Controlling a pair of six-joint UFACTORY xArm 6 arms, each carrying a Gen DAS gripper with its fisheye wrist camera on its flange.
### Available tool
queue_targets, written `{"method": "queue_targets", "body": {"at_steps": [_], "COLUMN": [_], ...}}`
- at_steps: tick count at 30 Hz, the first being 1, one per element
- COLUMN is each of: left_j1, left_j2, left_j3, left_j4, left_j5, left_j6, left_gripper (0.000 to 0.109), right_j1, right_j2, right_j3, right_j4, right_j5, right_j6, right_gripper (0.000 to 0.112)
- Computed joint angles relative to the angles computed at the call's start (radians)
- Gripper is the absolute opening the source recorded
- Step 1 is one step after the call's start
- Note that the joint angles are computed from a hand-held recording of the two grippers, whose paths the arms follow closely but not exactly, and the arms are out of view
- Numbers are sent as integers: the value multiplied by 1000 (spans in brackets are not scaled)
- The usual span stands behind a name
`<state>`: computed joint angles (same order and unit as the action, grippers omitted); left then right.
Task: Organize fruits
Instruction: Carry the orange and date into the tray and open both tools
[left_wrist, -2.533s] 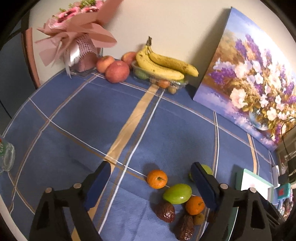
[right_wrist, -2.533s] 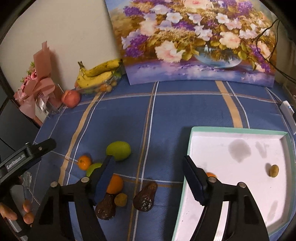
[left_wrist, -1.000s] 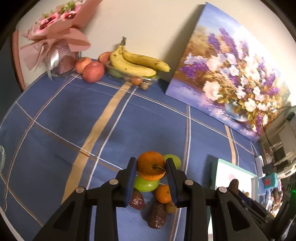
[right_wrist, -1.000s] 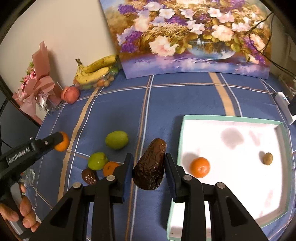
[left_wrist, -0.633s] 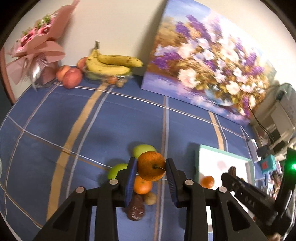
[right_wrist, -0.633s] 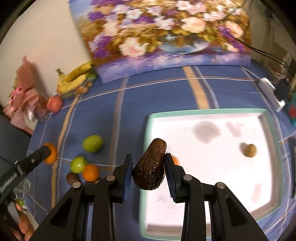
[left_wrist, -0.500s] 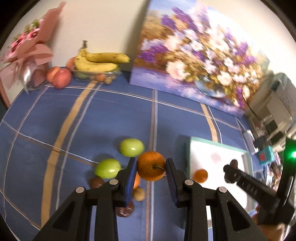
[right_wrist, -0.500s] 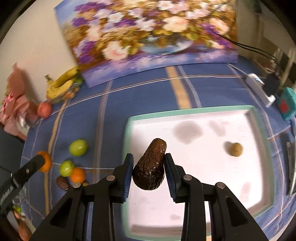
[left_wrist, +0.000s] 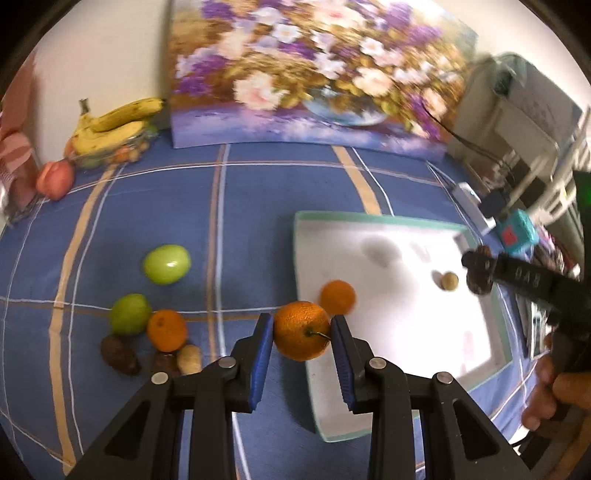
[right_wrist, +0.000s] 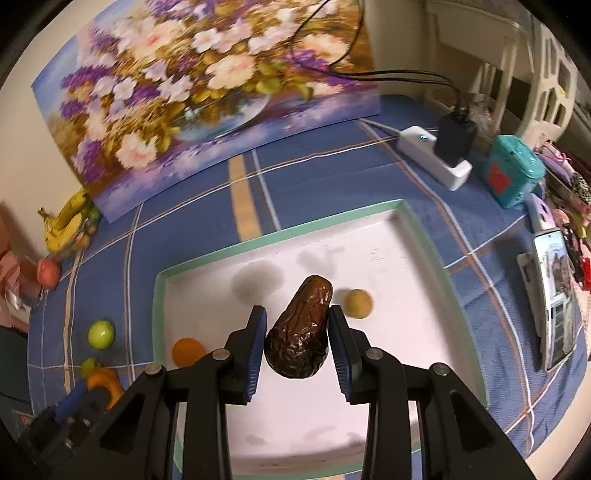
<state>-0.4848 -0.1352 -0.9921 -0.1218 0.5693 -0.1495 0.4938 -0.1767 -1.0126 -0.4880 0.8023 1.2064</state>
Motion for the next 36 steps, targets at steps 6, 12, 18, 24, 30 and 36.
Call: {"method": "queue_targets", "body": {"at_steps": [6,12,18,24,30,36], "left_j1": [-42,-65,-76,-84,-85,-88], "left_j2": [24,47,67,87,106,115], "left_j3": [-16,-29,-39,-44,-51,-56], "left_j4": [32,74,86,101,113,119], "left_j5": [18,22,27,24,30,36], "left_j6": [-14,-45,-55,-66,-75,-81], "left_gripper": [34,34,34,34,34,34], "right_j1": [-14,-25,-39,-55,-65,-74], "right_j2": [-35,-66,-87,-74,-38,-15], "right_j3": [21,37,54,67,61,61], "right_j4": [-20,-45,-51,-14,41,82], "right_j5": [13,47,57,37,45,51], "right_j6": [-4,0,-5,-31,-81,-116], "right_gripper": [35,35,35,35,35,35]}}
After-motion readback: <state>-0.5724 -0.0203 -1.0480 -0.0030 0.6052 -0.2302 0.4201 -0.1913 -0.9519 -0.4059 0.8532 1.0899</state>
